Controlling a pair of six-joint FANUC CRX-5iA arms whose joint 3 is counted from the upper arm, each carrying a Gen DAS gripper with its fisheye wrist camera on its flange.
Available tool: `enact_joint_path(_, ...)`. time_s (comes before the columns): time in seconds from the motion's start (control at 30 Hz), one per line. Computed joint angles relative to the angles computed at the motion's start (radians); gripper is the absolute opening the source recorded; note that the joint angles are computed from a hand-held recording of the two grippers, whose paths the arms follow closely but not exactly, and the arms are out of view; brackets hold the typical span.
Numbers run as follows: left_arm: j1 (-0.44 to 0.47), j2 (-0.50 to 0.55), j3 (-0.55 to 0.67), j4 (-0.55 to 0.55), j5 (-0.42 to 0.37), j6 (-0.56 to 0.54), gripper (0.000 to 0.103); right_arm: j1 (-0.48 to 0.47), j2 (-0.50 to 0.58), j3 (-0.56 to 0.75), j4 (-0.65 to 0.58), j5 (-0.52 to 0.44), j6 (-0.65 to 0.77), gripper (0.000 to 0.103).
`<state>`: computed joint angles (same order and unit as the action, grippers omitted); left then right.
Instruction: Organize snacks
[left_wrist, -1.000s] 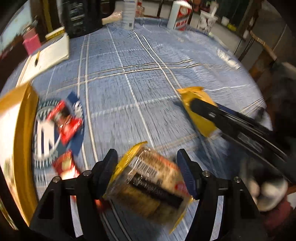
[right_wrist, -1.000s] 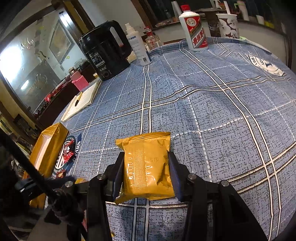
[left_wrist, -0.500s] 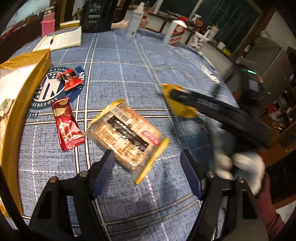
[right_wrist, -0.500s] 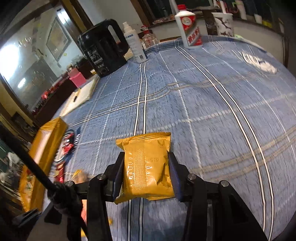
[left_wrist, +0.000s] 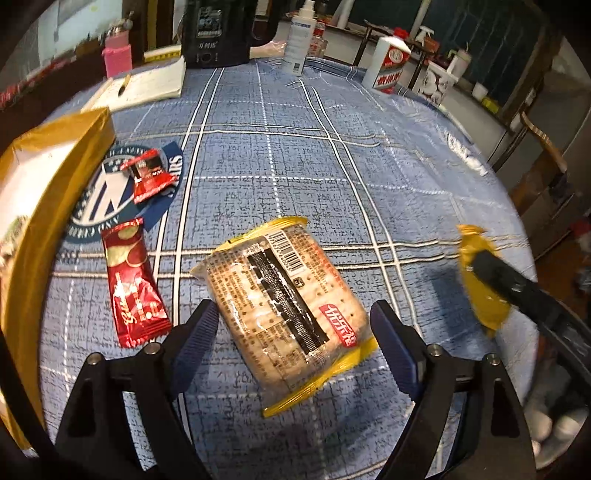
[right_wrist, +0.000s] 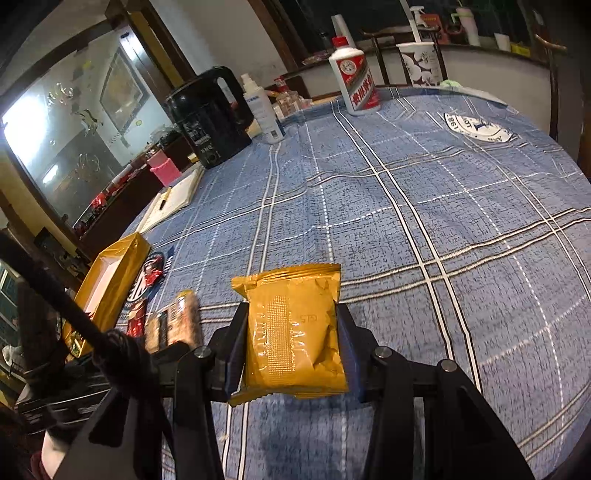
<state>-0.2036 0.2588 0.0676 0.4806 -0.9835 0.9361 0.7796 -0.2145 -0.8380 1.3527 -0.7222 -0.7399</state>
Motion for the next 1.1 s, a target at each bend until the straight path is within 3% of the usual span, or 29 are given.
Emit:
enact_joint_path(0.3, -0.035, -0.033, -0.049, -0.071, 0.115, -0.032, 0.092, 0.101, -0.037, -0.074, 0.108, -0.095, -0.226, 0.044)
enact_joint_path(0.4, -0.053, -0.063, -0.079, -0.108, 0.158, -0.030, 0.078, 0.126, -0.039, -0.093, 0.126, -0.108, -0.279, 0.044)
enact_joint_path(0.43, -0.050, -0.073, -0.098, -0.082, 0.167, -0.050, 0.071, 0.145, -0.034, -0.094, 0.117, -0.129, -0.287, 0.044)
enact_joint_path(0.67, -0.021, -0.152, -0.241, 0.107, 0.173, -0.177, 0.070, 0.259, -0.026, -0.076, 0.022, -0.291, -0.273, 0.044)
enact_joint_path(0.87, 0.017, -0.222, -0.348, 0.274, 0.123, -0.303, 0.070, 0.309, -0.003, -0.053, -0.021, -0.334, -0.254, 0.044)
enact_joint_path(1.1, 0.067, -0.304, -0.425, 0.393, 0.106, -0.403, 0.070, 0.355, 0.050, -0.007, -0.049, -0.383, -0.215, 0.044)
